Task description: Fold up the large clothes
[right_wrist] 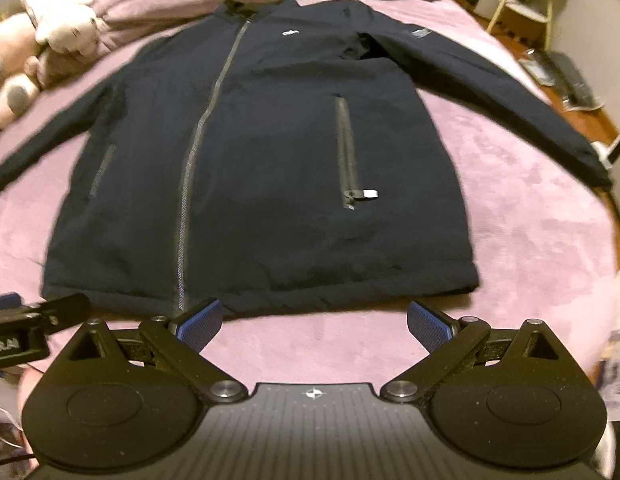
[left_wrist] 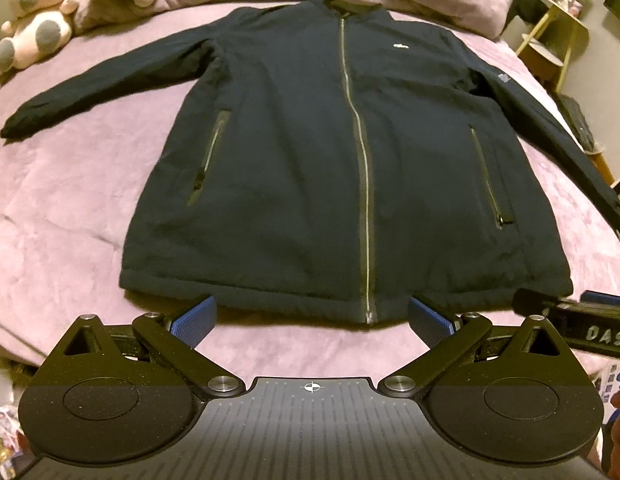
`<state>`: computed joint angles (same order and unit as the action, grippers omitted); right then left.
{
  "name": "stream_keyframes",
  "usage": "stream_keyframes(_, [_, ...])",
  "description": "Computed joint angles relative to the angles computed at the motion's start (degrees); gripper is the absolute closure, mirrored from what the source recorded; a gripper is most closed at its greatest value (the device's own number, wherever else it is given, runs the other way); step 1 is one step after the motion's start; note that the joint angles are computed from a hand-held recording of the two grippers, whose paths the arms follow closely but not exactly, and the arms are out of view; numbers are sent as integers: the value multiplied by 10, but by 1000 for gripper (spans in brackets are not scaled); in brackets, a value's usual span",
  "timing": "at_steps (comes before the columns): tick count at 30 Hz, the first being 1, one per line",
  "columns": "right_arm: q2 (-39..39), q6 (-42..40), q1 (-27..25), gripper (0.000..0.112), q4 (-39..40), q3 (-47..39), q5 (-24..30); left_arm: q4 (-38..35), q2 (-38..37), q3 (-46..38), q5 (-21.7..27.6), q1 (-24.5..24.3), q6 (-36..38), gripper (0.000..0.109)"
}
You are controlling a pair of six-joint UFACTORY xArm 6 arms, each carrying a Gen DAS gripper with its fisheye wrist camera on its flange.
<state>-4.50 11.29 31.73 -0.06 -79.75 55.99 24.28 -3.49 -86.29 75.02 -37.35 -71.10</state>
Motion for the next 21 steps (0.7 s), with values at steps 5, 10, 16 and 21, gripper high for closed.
stream_keyframes(5, [-24, -48, -45, 13, 75, 101, -223, 5, -5, 34, -61, 32, -2, 6])
stream_keyframes(10, [32, -136, -107, 13, 216, 133, -451, 24, 7, 63, -131, 76, -19, 6])
stream_keyframes(16, [176, 40, -213, 19, 312, 13, -446, 22, 44, 79, -195, 131, -39, 6])
stream_keyframes(21, [272, 181, -262, 67, 346, -67, -445, 20, 73, 71, -193, 154, -48, 6])
